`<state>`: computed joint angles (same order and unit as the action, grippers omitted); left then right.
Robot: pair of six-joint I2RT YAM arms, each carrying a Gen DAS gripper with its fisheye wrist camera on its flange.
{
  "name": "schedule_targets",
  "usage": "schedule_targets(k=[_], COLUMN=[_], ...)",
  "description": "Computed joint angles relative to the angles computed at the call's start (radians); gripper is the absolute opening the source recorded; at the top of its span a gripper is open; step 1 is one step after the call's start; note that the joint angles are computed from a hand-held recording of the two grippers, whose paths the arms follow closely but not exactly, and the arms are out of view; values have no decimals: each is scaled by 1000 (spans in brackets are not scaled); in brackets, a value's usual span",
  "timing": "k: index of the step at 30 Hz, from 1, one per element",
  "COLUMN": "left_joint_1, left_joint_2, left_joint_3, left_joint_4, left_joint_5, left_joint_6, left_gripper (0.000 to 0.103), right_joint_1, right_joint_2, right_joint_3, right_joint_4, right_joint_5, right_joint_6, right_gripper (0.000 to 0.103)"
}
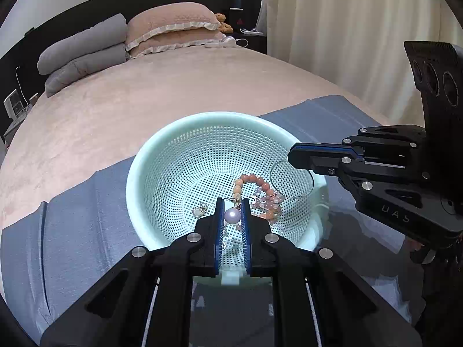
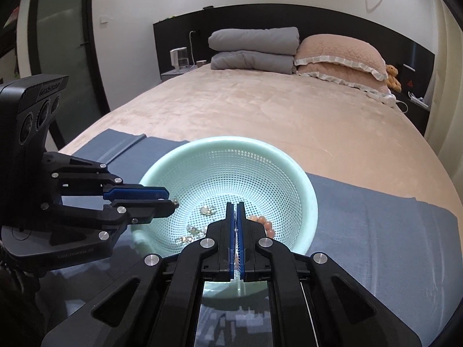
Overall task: Organize jewelry
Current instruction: 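Carry both items over the green basket and open both tools to drop them, then hold both open tools over the basket, then withdraw them from it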
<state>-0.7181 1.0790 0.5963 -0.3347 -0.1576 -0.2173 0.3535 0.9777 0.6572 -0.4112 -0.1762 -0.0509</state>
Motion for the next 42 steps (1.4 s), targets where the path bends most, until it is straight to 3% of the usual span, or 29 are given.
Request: schedule_targets(k=[10, 12, 13, 15, 16, 18, 21, 26, 30, 33, 34, 42], left_joint_1=[79, 69, 66, 83, 99, 113, 163, 258, 242, 231, 211, 70], left_joint_2=[182, 151, 124, 59, 29, -22, -71, -19, 36, 71, 76, -63], left_joint_3=[16, -3, -20, -44, -49, -54, -58, -77, -98, -88, -84, -105], left_joint_4=[109, 117, 126, 123, 111, 82, 39, 56, 114, 117, 112, -2], left_joint_5=[46, 15, -10, -2, 6, -30, -27, 60, 92, 129, 101, -20], left_joint_6=[50, 59, 58, 54, 52, 49, 47, 14, -10, -31, -41, -102], left_gripper=[13, 37, 55, 59, 60, 69, 71, 71, 71, 56, 51, 50], right_joint_1=[-89, -113, -125, -155, -175, -210, -268, -318, -289, -263, -256, -235], right_joint_2=[93, 70, 54, 28, 6, -20, -9, 71, 134, 115, 108, -70], right_joint_3=[-56, -68, -73, -78, -87, -89, -82, -98, -84, -88, -87, -111], right_joint_4=[124, 133, 133, 140, 148, 141, 132, 158, 143, 134, 124, -23], right_joint_5=[-81, -103, -104, -113, -130, -143, -158, -201, -189, -156, -143, -102], right_joint_6=[-10, -16, -14, -2, 6, 14, 12, 50, 46, 51, 53, 37], right_gripper=[6, 6, 10, 49, 55, 56, 63, 62, 23, 22, 22, 21])
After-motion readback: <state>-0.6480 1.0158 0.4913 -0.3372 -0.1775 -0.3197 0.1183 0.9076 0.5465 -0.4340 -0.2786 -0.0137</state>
